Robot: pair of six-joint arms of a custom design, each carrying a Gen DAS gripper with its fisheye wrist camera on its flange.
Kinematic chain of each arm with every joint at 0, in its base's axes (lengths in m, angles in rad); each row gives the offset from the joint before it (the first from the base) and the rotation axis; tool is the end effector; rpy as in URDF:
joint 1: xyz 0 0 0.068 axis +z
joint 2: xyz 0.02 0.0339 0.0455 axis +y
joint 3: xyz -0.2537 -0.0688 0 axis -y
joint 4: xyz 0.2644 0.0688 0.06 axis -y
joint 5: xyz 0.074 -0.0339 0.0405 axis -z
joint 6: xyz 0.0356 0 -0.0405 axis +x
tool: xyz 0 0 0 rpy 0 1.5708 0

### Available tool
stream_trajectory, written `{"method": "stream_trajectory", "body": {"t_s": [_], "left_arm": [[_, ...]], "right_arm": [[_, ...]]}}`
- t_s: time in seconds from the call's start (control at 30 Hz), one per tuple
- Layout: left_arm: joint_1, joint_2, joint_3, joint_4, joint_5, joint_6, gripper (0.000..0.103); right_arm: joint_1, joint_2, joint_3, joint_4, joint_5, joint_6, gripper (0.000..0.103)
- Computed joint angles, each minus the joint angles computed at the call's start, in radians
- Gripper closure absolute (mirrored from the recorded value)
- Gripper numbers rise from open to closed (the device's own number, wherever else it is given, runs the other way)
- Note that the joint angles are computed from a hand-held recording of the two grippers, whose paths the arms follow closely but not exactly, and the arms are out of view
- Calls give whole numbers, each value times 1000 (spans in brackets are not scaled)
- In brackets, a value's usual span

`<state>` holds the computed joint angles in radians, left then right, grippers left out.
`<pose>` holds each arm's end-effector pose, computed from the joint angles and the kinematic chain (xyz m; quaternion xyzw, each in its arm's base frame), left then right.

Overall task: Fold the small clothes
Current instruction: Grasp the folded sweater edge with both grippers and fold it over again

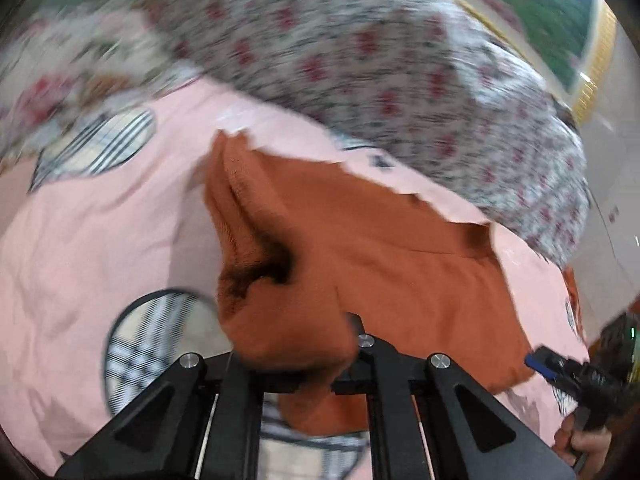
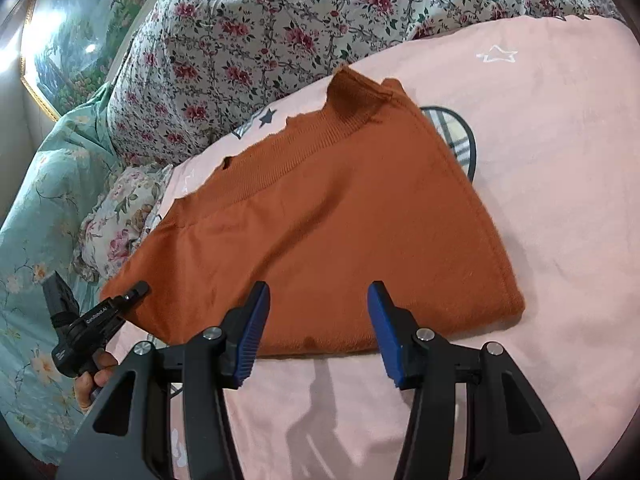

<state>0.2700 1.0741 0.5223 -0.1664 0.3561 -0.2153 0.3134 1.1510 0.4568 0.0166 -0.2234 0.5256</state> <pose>0.2313 0.0511 0.1784 -0.1442 0.8875 -0.1501 0.4112 0.2286 0.0824 0.1540 0.0470 0.8964 0.2666 0.3510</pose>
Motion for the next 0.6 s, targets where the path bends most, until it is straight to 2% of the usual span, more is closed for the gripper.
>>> {"method": "stream_trajectory", "body": {"t_s": [0.13,0.2,0.3,0.37,0.43,0.5,0.6], "left_arm": [[-269,-23,24,14,-160,-10,97],[-390,22,36,45,-239,-12,97],[-532,167,59,120,-333,-1,97],[-575,250,73,152,-360,9,97],[-587,280,60,185,-371,17,97],[-566,279,42,205,-333,17,97],[-542,256,24,214,-294,21,97]], "right_arm": [[-81,25,26,47,-129,2,51],[-107,94,81,54,-188,-9,51],[-114,253,194,57,-285,-16,51],[-103,373,280,62,-340,-8,45],[-76,506,401,28,-380,-27,34],[-50,606,509,-14,-394,-50,30],[-7,744,678,-61,-390,-68,30]]}}
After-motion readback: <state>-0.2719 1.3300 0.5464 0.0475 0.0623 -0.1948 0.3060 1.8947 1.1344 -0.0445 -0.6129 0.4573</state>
